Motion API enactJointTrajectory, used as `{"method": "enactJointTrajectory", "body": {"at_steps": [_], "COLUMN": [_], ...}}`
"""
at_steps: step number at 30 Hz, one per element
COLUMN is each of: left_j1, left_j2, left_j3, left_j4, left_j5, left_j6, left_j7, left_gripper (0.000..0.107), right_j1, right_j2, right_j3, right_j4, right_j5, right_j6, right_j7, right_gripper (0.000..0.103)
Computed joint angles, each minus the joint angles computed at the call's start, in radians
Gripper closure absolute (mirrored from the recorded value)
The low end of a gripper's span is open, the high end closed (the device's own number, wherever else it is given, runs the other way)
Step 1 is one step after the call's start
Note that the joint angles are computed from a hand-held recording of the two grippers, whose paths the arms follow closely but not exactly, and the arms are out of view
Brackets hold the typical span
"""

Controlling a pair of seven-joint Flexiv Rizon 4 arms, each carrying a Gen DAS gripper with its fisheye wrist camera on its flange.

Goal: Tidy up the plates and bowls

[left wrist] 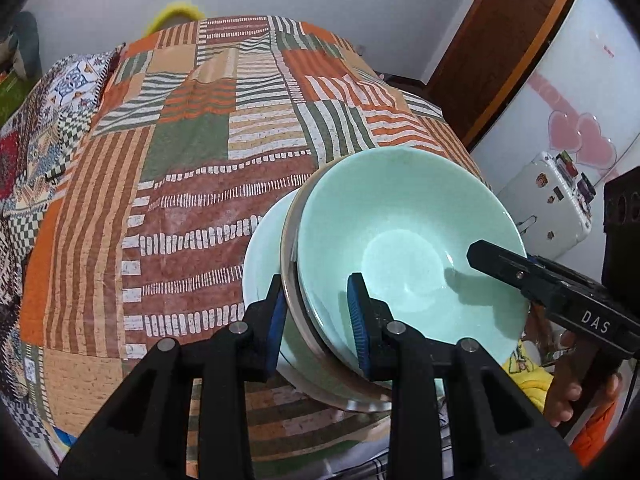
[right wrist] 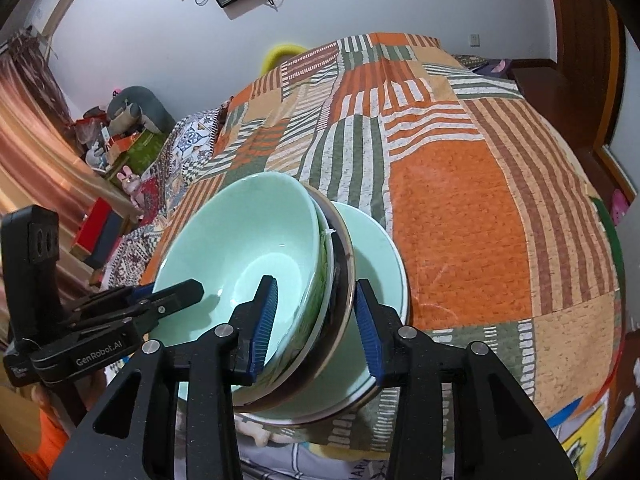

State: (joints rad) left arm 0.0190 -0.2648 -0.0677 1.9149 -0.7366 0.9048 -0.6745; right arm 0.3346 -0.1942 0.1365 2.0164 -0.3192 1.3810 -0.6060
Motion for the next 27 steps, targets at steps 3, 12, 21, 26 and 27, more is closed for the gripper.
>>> {"method": "enactJointTrajectory", "body": {"at_steps": [3, 12, 21, 26, 27], "left_j1": [0.004, -0.003, -0.119, -0.201, -0.212], "left_j2": [-0.003, 0.066, 0.236, 0.320, 0.332], "left_j3": [0.001, -0.001, 0.002, 0.029, 0.033], "left_j4": [-0.006, 0.053, 0.147, 0.150, 0.150], "left_j5": [-0.010, -0.114, -0.526, -0.750, -0.775], "left_j6": [-0.008, 0.090, 0.314, 0.361, 0.367], "left_j7": [-0.009, 0.087, 0.430, 0.613, 0.638], "left_gripper": [0.075, 0.073, 0.057, 0.050, 0.047], "right_j1": [0.017, 0.009, -0.071, -0.162, -0.177], "right_j2": [0.007, 0.061, 0.156, 0.217, 0.228], "right_j3": [-0.028, -0.066, -0.068, -0.046, -0.041], "right_j4": [0.005, 0.041, 0.047, 0.012, 0.003], "right_j5": [-0.056, -0.326, -0.757, -1.111, -1.171], "right_j6": [-0.005, -0.012, 0.030, 0.064, 0.065], "right_j7": [0.030, 0.183, 0.455, 0.712, 0.756], "right_gripper": [0.063, 0.047, 0.047, 0.037, 0.036]}}
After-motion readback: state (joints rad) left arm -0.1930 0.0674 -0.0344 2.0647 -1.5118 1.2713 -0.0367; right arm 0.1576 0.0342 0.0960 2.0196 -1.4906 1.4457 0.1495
